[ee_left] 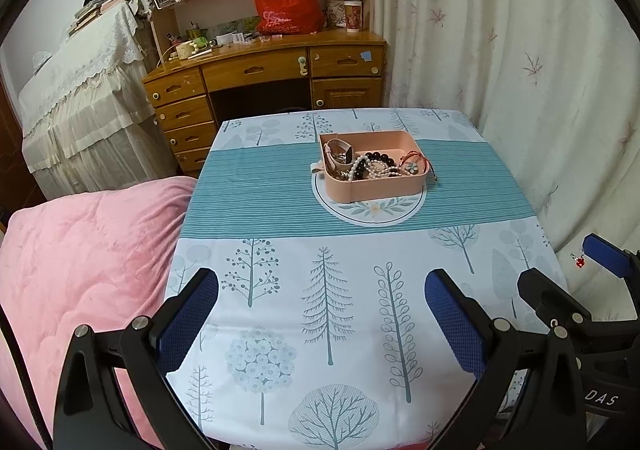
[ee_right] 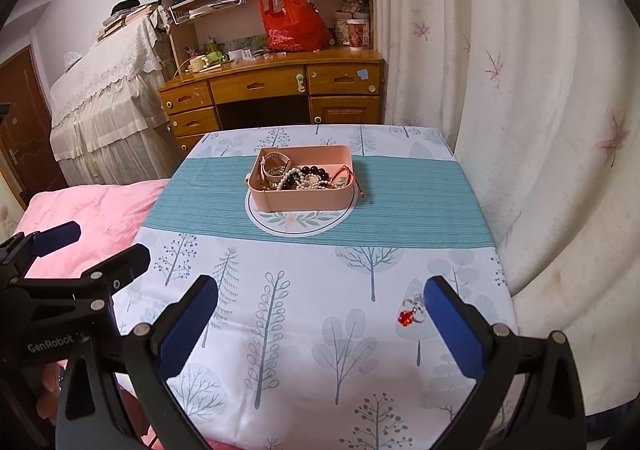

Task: Organize jewelry

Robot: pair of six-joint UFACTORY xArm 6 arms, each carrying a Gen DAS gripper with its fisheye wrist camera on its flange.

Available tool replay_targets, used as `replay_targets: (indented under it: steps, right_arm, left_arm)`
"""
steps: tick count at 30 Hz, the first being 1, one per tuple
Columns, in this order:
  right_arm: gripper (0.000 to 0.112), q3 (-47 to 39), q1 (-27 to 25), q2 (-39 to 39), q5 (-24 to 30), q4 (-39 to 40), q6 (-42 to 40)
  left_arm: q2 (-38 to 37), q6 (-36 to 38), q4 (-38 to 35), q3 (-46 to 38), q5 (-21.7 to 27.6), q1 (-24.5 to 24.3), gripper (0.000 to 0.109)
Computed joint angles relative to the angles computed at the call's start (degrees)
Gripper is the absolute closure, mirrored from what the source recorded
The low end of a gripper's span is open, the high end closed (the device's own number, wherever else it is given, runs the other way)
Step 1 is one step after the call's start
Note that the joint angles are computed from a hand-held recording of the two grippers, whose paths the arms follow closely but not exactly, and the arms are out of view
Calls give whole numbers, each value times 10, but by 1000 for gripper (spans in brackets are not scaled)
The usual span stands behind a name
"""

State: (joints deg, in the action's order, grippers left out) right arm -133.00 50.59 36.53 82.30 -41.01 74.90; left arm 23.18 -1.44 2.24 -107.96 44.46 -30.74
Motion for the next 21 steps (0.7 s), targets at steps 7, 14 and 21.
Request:
replay_targets:
  steps: [7, 14, 21]
  right_arm:
    - [9, -3, 2, 4, 1, -1, 1]
    - [9, -17, 2, 14, 6, 2, -3]
    - [9, -20, 2, 17, 7, 3, -4]
  left_arm:
    - [1, -1, 0, 0, 0, 0, 6]
    - [1, -2, 4, 0, 2, 1, 6]
    - [12, 3, -2, -11, 7, 4, 6]
